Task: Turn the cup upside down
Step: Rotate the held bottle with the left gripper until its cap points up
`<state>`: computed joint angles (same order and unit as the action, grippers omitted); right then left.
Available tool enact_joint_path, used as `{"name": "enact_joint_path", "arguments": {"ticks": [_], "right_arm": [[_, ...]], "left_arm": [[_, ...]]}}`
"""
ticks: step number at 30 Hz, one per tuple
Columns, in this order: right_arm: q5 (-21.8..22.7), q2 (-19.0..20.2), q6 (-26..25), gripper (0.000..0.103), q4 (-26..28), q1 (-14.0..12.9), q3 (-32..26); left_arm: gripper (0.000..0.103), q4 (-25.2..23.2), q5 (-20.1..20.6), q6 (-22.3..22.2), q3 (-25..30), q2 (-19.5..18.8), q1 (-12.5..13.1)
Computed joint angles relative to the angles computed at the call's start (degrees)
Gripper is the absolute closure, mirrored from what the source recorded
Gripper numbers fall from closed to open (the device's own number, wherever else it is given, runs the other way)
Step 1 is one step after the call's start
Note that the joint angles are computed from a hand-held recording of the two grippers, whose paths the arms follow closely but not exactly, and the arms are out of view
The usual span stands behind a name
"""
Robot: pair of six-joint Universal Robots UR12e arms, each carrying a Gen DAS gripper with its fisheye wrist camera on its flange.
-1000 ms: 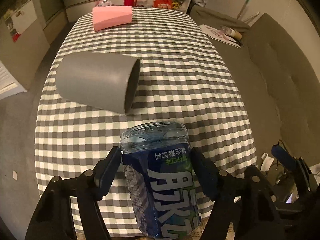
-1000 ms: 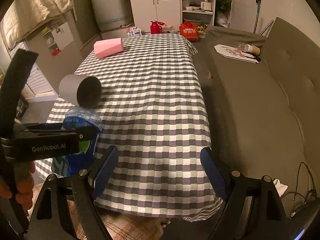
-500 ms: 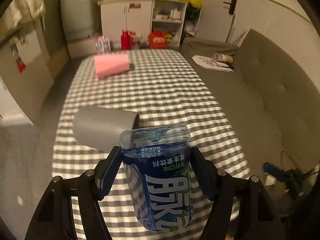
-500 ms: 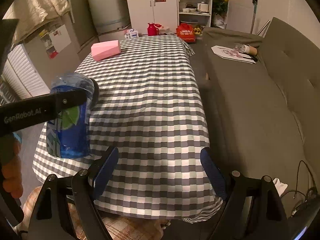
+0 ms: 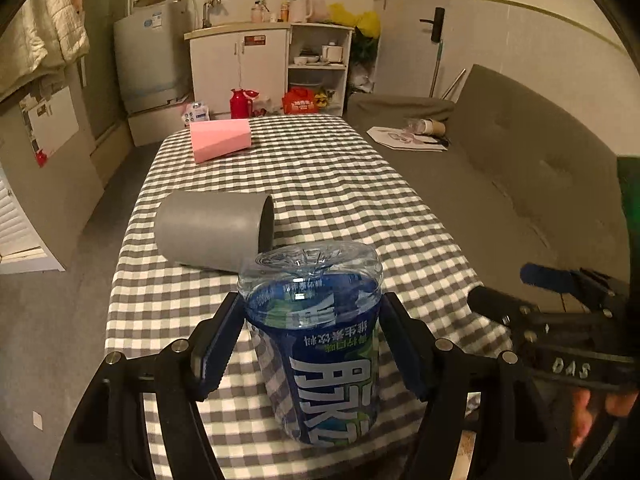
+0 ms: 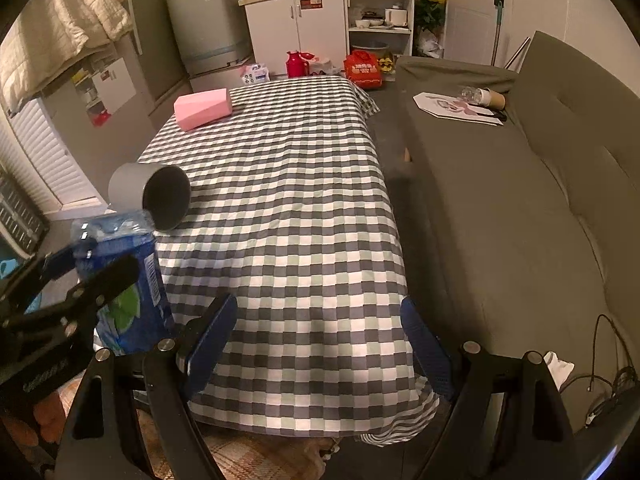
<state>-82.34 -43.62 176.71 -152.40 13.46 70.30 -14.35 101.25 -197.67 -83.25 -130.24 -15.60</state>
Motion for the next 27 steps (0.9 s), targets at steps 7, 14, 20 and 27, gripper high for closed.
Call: {"name": "enact_joint_path", "arguments": {"ticks": [7,14,20,27], "right_arm": [[-0.28,-0.7,0.37,0.019,-1.04,-0.13,0.74],[0.38,-1.41,0.11,0.019,-1.69,-0.03,1.56],[0.1,-1.68,0.16,0.019,-1.78,0.17,1.94],[0.22,-1.45,0.23,0.019,-1.44,0.26,1.68]], "left_arm": [[0.032,-0.51,-2.88,2.35,-3.6,2.39,-0.04],[0.021,-7.36,-3.02,3.55,-2.65,1.65,-0.65],[0.038,-10.07,-7.08,1.56,-2.87,0.85,0.23],[0.039,-6.81,-7.3,1.89,-2.96,0.59,0.66]]}}
